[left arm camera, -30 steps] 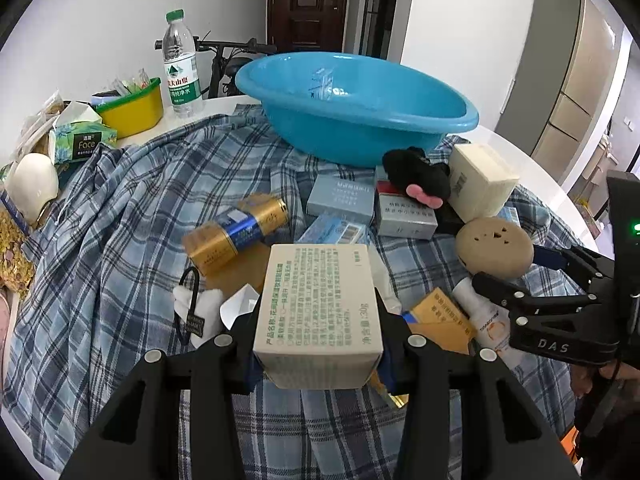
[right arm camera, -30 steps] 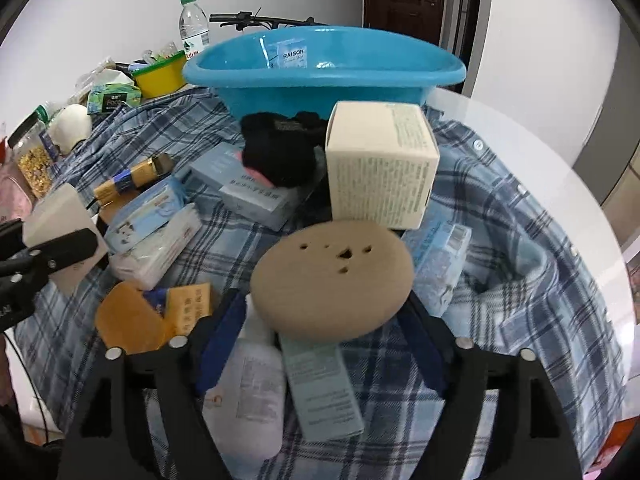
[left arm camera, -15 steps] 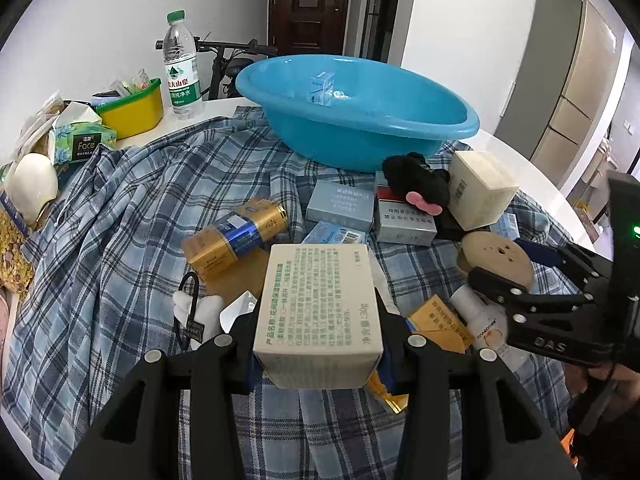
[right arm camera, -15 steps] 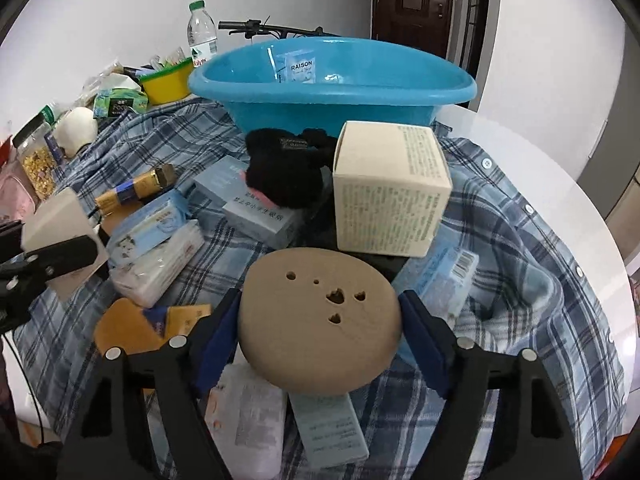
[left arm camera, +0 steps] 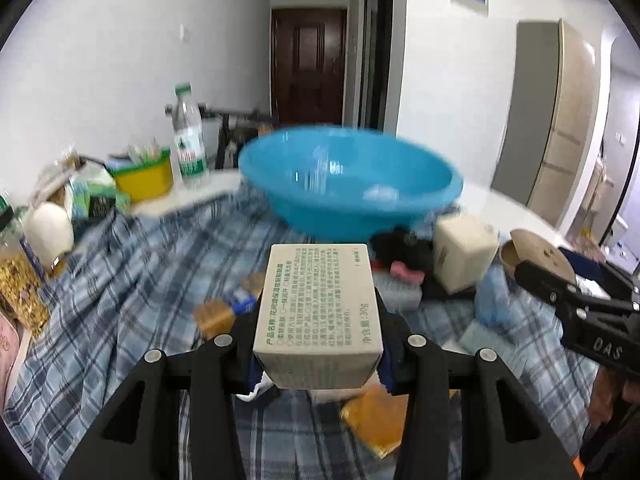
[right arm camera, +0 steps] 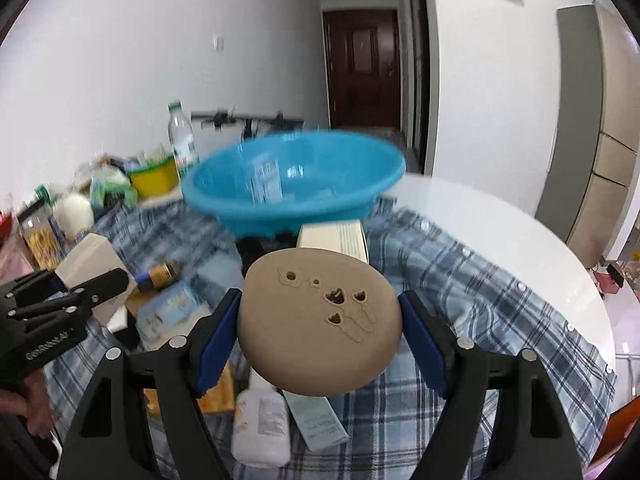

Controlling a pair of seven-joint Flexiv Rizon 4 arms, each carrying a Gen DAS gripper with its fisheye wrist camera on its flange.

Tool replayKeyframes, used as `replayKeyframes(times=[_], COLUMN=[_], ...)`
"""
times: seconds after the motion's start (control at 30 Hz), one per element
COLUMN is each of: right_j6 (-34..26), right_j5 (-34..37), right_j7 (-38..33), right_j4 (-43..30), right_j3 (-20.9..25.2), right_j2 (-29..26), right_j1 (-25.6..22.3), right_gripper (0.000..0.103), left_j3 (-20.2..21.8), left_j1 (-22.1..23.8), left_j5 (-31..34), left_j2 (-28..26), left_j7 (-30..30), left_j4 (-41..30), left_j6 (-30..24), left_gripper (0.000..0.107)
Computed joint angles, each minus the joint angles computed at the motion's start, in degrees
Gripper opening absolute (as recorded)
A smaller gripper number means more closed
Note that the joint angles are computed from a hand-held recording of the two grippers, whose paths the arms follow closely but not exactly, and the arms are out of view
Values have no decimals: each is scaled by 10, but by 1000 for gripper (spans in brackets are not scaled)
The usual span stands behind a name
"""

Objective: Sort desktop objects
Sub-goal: 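Lift the cream soap box with the left gripper while the right grasps the round tan sponge, then carry the soap box and tan sponge over the basin with both grippers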

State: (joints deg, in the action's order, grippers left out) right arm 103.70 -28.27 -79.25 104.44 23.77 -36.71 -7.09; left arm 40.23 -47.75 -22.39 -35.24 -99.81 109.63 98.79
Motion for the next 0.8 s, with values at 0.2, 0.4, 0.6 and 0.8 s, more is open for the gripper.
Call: replayKeyframes(times=[0.2,0.4,0.6,0.8], right_j6=[161,272,302,310], right_j5=[60,68,94,69], right_j7=[-12,-5,-18,-3], right_j4=[39,57,65,62], right_j3=[-104,-147,-187,-189], right_j2=[24,28,41,52], right_j1=[92,128,174,169], right_gripper=[77,79,79,79], left_j3=[29,-15,9,-12], left_j1=[-35,-6,-60,-64], left_j5=[-41,-61,-180,-223], left_j2=[-25,-11,-35,-18], left_j7=[3,20,106,167], left_j4=[10,24,24,18], left_j6=[134,222,244,260], left_gripper=[46,46,46,46])
